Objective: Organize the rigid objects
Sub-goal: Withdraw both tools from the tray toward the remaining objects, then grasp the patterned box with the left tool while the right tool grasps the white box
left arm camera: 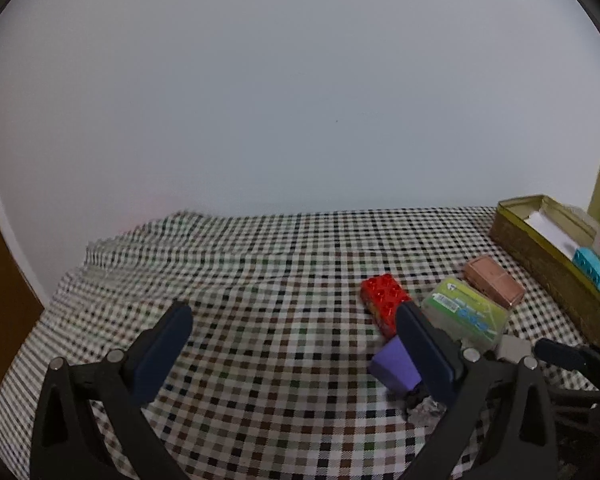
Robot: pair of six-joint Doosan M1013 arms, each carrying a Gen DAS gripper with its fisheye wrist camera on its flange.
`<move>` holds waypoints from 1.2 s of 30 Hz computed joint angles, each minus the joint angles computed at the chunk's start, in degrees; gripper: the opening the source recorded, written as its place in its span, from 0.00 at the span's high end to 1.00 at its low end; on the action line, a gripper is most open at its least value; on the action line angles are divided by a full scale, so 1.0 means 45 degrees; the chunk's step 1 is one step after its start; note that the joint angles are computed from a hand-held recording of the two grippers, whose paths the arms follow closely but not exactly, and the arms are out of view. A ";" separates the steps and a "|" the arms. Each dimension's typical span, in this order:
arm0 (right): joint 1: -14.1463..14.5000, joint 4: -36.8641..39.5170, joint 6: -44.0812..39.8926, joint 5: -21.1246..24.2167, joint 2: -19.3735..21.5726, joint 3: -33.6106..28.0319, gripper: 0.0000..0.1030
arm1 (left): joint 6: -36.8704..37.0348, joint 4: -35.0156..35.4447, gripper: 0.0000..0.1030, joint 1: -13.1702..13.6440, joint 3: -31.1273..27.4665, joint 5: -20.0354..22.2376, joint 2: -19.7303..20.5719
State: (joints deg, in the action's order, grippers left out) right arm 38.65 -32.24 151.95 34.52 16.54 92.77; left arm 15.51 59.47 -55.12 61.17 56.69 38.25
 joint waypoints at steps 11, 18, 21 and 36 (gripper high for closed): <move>-0.0258 0.1882 -0.2672 -0.0523 -0.0011 0.0048 0.43 | 0.1547 -0.1517 0.01 0.0228 0.0034 -0.1093 -0.0097; -0.0609 0.1291 -0.2680 -0.2477 -0.1050 0.1404 0.43 | 0.5646 -0.5180 0.01 0.0560 0.0481 -0.3950 -0.0469; -0.0615 -0.0265 -0.0989 -0.2568 -0.1321 0.1746 0.43 | 0.7180 -0.5658 0.01 0.0444 0.0413 -0.4412 -0.0373; -0.0631 -0.0571 -0.0679 -0.2740 -0.1350 0.1832 0.43 | 0.8953 -0.7498 0.37 0.0482 -0.1418 -0.2165 0.0725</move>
State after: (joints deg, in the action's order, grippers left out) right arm 35.81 -34.81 148.89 22.19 10.46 101.01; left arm 55.80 25.73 -52.95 54.79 46.94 41.51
